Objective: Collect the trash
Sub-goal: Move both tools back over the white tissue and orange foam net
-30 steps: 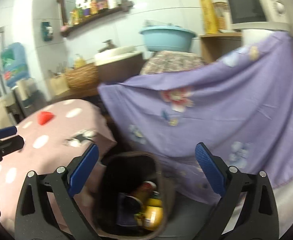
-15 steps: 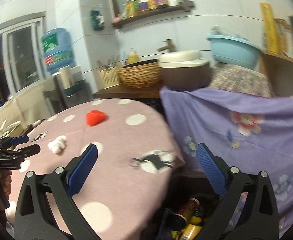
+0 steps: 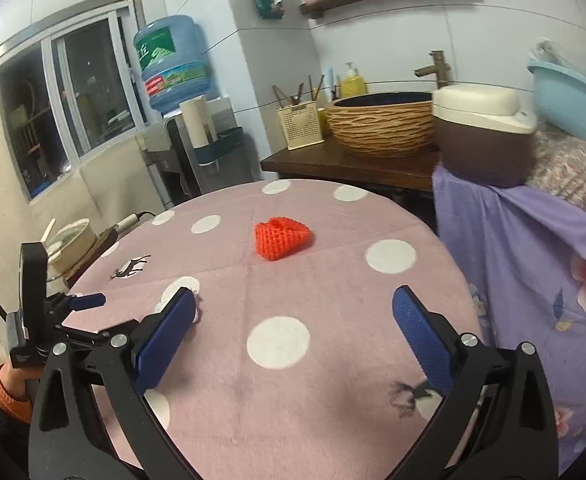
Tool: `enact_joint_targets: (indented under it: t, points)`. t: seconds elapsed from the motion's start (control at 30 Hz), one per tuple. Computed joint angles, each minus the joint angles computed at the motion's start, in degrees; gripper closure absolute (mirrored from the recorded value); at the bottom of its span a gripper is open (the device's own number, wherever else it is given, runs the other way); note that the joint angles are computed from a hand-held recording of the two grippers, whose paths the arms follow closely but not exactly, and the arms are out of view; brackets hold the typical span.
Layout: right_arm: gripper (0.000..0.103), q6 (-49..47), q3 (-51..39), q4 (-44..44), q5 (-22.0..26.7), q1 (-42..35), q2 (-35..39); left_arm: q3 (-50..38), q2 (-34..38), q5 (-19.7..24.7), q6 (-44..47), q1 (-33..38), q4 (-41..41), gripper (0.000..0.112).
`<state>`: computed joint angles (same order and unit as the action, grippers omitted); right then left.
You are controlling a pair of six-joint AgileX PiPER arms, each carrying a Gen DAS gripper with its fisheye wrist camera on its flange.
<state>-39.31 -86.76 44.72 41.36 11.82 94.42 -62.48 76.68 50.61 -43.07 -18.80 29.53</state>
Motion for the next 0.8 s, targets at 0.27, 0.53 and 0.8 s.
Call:
enact_joint_targets:
  t: [0.27,0.53,0.8]
  points:
    - [0.006,9.3,-14.3,-10.1,2.6,7.2,11.0,-0.2,4.7,-3.4,5.4,2.1,-5.5,0.014]
    - [0.006,14.3,-27.4,-15.7,6.2,11.0,21.2,-0.2,5.8,-5.9,8.0,4.4,-9.3,0.051]
    - [0.006,17.6,-36.8,-18.3,9.6,12.6,27.7,1.3,4.5,-8.2,8.1,6.2,-10.0,0.099]
